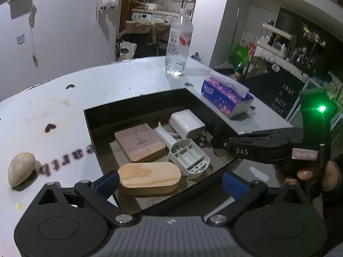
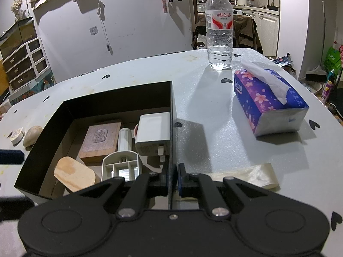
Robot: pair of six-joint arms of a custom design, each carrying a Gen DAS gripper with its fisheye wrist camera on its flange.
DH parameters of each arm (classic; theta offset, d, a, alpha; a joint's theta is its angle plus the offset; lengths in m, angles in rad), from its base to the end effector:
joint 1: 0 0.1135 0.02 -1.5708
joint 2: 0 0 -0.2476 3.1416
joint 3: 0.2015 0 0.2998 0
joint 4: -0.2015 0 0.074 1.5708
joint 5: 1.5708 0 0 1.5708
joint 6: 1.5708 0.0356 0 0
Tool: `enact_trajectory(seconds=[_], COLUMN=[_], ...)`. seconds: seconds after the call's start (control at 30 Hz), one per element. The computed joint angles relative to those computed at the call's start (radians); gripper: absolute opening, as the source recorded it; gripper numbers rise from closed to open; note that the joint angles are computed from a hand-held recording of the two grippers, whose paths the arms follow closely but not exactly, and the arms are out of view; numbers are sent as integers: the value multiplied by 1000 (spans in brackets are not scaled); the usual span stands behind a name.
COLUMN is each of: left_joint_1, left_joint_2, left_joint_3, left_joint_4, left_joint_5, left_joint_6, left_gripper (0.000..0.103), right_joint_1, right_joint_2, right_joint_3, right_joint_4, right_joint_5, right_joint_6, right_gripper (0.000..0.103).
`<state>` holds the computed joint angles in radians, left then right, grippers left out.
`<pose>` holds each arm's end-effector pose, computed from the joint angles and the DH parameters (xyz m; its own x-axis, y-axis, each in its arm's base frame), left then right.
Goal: Organize rigid objects
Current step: 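Carry the wooden oval block with the left tool into the box and release, then move the left tool to the beige stone and grasp it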
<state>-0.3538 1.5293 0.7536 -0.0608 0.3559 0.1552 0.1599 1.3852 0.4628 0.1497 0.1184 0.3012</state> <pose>0.3084 -0.1271 0.1183 -0.6039 0.3775 -0.7020 0.6449 0.7490 -0.1520 0.2749 0.0401 0.0826 -0.6803 0.1887 -0.7083 0.1332 0.9820 0.1337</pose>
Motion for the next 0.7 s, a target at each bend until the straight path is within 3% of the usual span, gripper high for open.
enact_trajectory(seconds=[0.37, 0.7], left_joint_1=[111, 246], left_joint_2=[-110, -37], left_joint_3=[-83, -54], left_joint_4=[67, 126], left_joint_5=[-55, -176], left_joint_6=[-63, -146], left_gripper=[103, 103], right_joint_1=[0, 0], right_joint_2=[0, 0], right_joint_3=[0, 0], right_joint_4=[0, 0], right_joint_5=[0, 0], right_joint_6=[0, 0], right_gripper=[8, 8])
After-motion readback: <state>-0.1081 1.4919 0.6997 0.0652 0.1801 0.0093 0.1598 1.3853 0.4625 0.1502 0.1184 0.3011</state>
